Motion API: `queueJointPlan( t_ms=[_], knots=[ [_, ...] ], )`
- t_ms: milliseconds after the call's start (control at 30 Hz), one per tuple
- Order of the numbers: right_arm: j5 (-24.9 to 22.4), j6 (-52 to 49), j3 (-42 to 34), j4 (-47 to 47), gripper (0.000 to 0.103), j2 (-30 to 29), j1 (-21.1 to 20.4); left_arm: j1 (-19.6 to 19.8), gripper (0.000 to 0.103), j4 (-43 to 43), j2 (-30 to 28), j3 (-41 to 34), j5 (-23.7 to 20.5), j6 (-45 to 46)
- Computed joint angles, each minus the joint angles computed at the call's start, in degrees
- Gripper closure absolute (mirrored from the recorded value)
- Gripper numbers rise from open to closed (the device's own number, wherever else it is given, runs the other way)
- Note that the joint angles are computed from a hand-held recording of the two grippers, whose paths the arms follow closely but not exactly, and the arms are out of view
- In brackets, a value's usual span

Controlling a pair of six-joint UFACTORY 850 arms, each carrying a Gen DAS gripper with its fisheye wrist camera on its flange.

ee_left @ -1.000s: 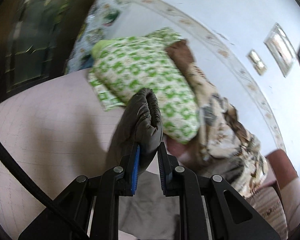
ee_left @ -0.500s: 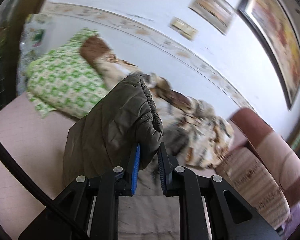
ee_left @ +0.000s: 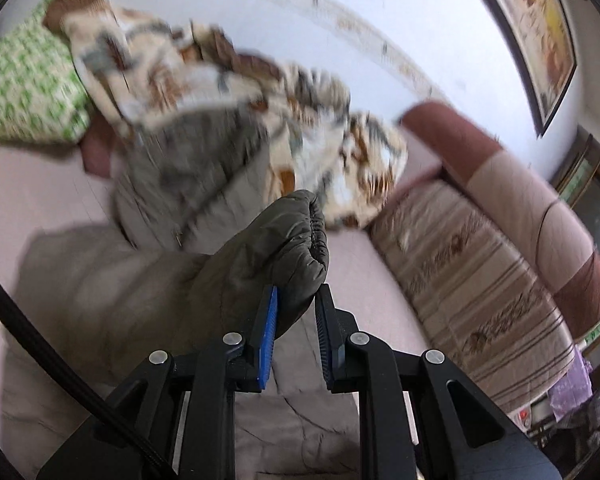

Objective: Fold large clothes
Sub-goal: 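Lift the sleeve with the left tool, fold it across the chest, release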

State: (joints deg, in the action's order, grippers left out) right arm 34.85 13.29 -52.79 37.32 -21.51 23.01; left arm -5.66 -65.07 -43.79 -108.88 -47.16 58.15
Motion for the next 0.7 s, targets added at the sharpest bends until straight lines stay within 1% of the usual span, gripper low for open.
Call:
queueJointPlan(
  t_ms=[67,167,200,300,400,467,500,533,600,700],
  knots=[
    [0.5,-2.4,0.2,3.1,0.02,0.3,0.1,-1.2,0.086,0.8,-0.6,1.7,1.0,0.1],
    [0.1,-0.5,0.6,1.9,0.02,0.3,-0.4,-2.8,0.085,3.2,-2.4,3.4,2.5,-1.7],
    [0.0,-0.3,0.7,2.0,0.02,0.4,-0.6,-3.1,0.085,4.3,-3.1,3.5,2.9,-2.6],
    [0.7,1.3,1.5,2.1,0.02,0.8,-1.0,-3.6,0.084,6.7,-5.9,1.9,2.3,-5.1],
    [1.4,2.2,2.3,3.3,0.02,1.3,-1.4,-4.8,0.083,9.6,-6.3,3.3,4.3,-5.5],
    [1.8,2.3,2.7,4.6,0.02,1.5,-1.6,-5.5,0.081,11.0,-6.4,3.9,4.7,-5.7],
    [1.9,2.2,2.9,5.2,0.02,1.7,-1.7,-5.7,0.075,11.3,-6.5,4.2,4.6,-5.5],
    [2.1,2.4,3.1,5.7,0.02,1.8,-1.8,-5.9,0.065,11.8,-6.3,4.9,4.8,-5.6],
    [2.6,2.1,3.4,7.4,0.02,2.0,-1.9,-6.0,0.055,11.4,-5.5,6.5,5.3,-4.5],
    [3.6,2.1,4.0,9.4,0.02,2.4,-2.1,-5.8,0.051,10.9,-4.2,8.5,4.8,-2.2]
  ],
)
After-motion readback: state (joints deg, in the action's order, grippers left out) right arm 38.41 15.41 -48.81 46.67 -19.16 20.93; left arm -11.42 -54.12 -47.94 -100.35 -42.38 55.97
